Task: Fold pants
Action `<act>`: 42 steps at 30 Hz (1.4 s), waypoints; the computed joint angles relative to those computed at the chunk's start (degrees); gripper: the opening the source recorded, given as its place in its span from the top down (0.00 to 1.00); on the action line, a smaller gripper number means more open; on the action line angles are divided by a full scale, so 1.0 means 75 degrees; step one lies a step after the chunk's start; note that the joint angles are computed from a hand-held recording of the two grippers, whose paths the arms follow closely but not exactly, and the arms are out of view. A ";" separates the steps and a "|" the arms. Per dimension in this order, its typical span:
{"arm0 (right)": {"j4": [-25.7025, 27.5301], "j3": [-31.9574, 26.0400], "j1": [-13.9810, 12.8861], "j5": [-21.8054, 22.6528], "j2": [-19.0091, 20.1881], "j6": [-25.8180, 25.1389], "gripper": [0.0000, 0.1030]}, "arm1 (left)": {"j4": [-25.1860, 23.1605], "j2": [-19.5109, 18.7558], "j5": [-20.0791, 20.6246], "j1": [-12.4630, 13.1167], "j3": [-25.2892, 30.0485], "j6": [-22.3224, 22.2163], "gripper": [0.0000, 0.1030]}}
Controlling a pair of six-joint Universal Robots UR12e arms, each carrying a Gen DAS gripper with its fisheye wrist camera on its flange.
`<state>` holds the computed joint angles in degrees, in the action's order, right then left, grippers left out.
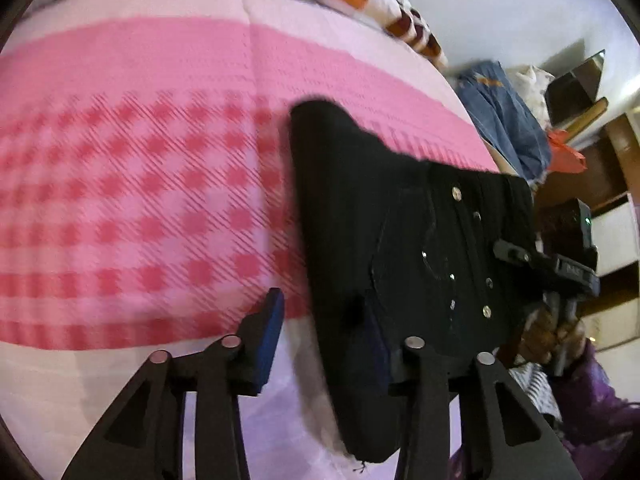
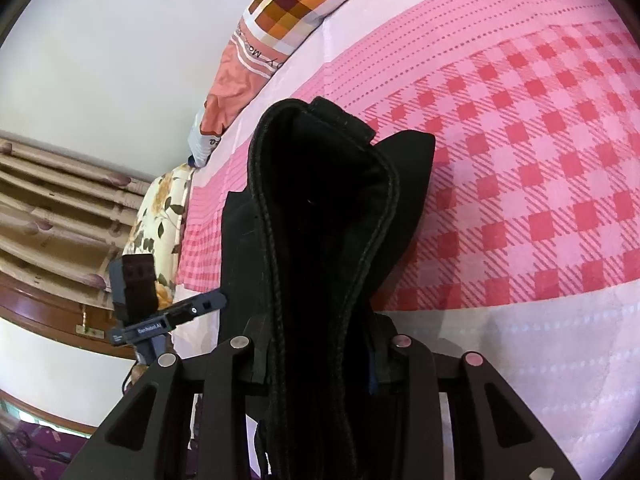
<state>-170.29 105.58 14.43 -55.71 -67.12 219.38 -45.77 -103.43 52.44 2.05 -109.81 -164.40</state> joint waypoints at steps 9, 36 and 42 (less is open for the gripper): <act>-0.0137 0.0229 -0.0183 0.0454 0.0065 0.0071 0.56 | -0.0725 -0.0373 -0.1016 -0.0094 0.0423 0.0413 0.41; -0.1466 -0.0243 0.0108 0.0840 0.0448 0.1208 0.71 | 0.2518 0.0354 0.0864 -0.0447 -0.0337 -0.0435 0.74; -0.1266 -0.0766 0.0281 0.0884 0.0717 0.1206 0.71 | 0.2804 0.0433 0.1187 -0.0306 -0.0368 -0.0567 0.74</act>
